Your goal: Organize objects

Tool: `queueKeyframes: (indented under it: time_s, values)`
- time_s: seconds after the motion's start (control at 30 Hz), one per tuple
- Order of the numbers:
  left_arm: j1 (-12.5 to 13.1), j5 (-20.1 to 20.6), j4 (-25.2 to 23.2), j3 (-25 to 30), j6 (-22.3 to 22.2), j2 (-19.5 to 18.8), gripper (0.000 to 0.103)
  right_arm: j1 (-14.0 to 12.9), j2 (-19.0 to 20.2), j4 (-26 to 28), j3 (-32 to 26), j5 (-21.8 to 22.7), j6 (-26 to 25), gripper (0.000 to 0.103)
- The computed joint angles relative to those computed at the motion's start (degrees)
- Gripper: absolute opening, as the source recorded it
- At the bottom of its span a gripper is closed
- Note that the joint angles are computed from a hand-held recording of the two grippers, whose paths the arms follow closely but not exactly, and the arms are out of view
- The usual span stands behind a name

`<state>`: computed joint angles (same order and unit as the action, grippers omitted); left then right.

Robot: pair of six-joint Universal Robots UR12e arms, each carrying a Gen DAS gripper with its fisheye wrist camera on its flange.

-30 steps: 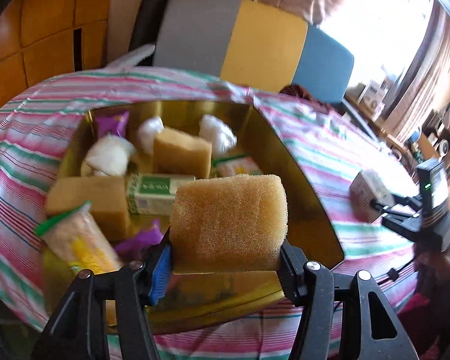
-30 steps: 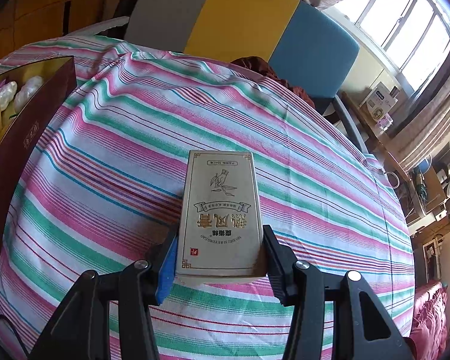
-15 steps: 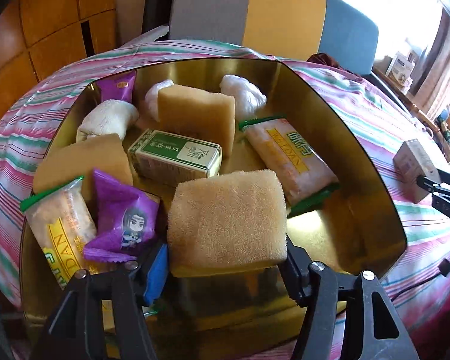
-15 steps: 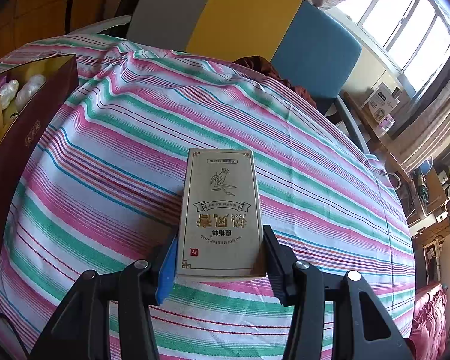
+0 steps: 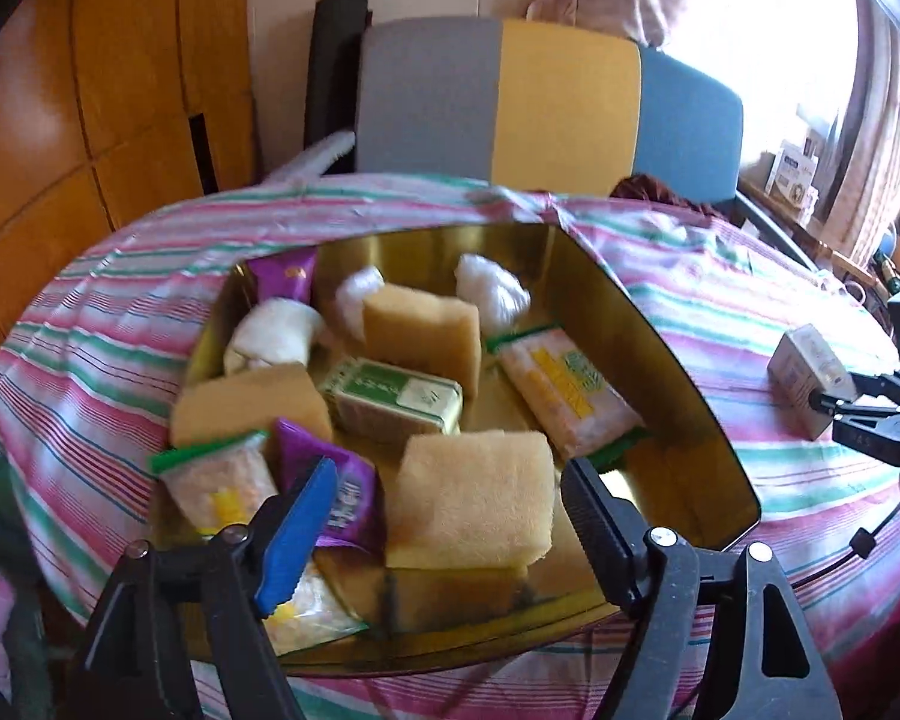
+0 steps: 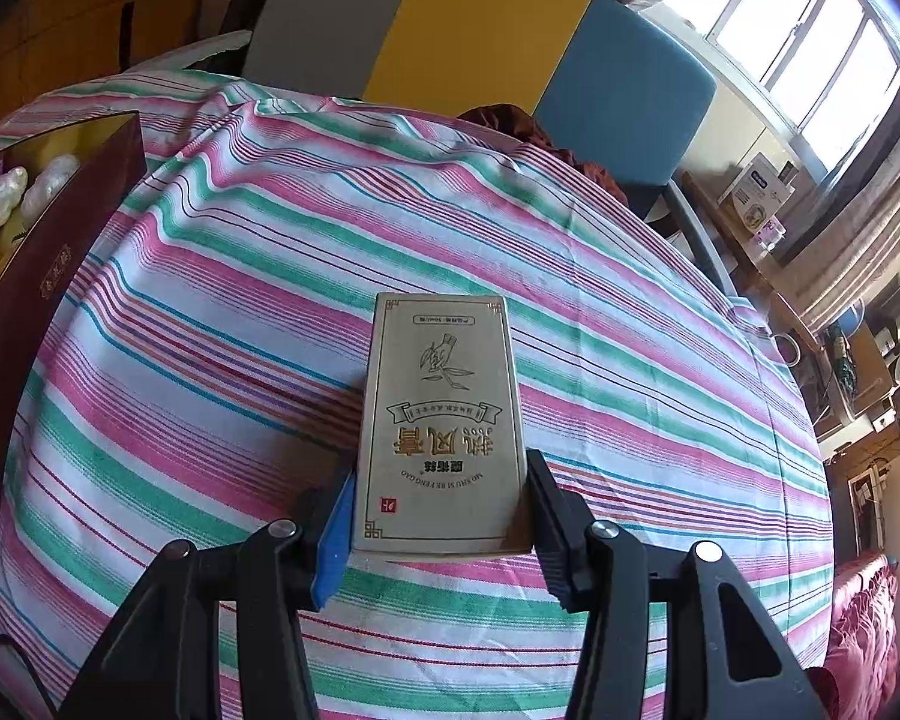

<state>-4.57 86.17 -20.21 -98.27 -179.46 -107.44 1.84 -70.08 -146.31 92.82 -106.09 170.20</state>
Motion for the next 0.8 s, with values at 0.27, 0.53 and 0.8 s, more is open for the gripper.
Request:
queueKeyframes:
  time_s: [0.27,0.53,0.8]
  values:
    - [1.1,0.0,1.5,-0.9,-1.4,1.4,0.078,-1.0,-0.5,3.6,-0.8,4.1,6.4,0.052]
    - [2.1,0.1,2.2,-1.6,-3.2,2.0,0.079,-0.7,-1.6,4.5,-0.7,9.4,11.3,0.052]
    - [3.0,-0.1,2.6,-2.3,-4.7,2.5,0.079,1.3,-2.3,2.8,-2.3,14.5,12.2,0.052]
